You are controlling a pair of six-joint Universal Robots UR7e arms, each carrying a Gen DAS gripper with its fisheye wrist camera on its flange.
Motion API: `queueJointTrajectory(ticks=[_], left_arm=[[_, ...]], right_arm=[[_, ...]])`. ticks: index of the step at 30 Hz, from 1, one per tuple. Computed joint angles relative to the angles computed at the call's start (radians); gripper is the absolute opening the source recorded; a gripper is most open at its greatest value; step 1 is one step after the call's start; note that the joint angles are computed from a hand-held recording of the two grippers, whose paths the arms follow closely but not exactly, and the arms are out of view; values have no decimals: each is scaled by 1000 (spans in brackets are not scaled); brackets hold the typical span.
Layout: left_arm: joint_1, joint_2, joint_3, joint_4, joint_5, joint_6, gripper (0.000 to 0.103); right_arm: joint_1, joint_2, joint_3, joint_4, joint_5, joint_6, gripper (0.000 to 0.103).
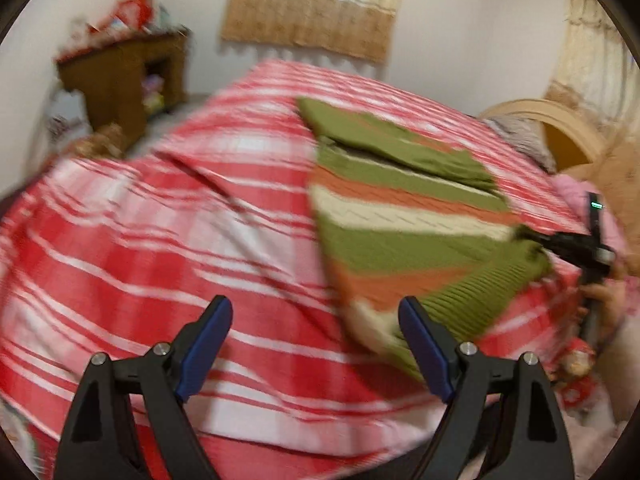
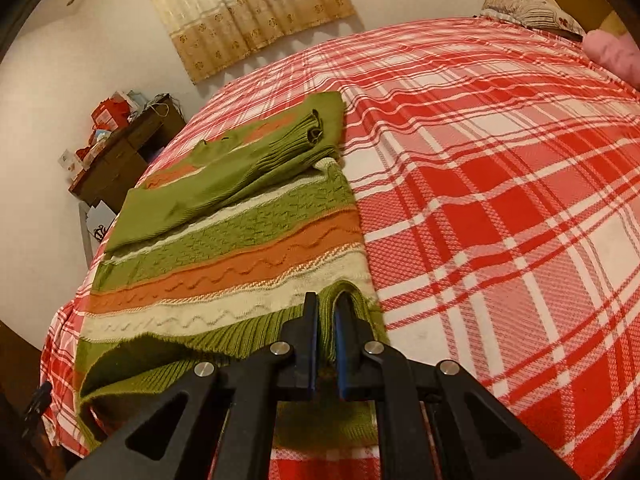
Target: Fold small clothes
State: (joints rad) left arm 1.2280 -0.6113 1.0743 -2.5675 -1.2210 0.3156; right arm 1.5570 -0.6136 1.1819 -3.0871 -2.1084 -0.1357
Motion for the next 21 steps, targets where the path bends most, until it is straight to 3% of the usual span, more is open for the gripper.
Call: queueJointTrajectory(ticks=[3,6,8,9,13,16,21], left_arm=[[15,7,-30,144,-134,-74,88],[12,24,-40,192,-180,-120,87],[-4,36,-31,183,-136,-114,84],[-13,40,-24,178,-108,-106,74],[-38,74,-56,255,-1,-83,19],[-44,93,-104,292,18,-111,11],[-54,183,-311,319,1,-88,10]], right_arm=[[4,3,2,-9,-9,-26,7],[5,5,8,-21,-14,-47,7],[5,5,12,-27,-12,-55,7],[4,2,17,-30,-8,-55,7],[-1,-19,44,-28,25,-32,7],[-2,-30,40,-2,43,-19,7],[-11,-18,-16,52,81,20,7]])
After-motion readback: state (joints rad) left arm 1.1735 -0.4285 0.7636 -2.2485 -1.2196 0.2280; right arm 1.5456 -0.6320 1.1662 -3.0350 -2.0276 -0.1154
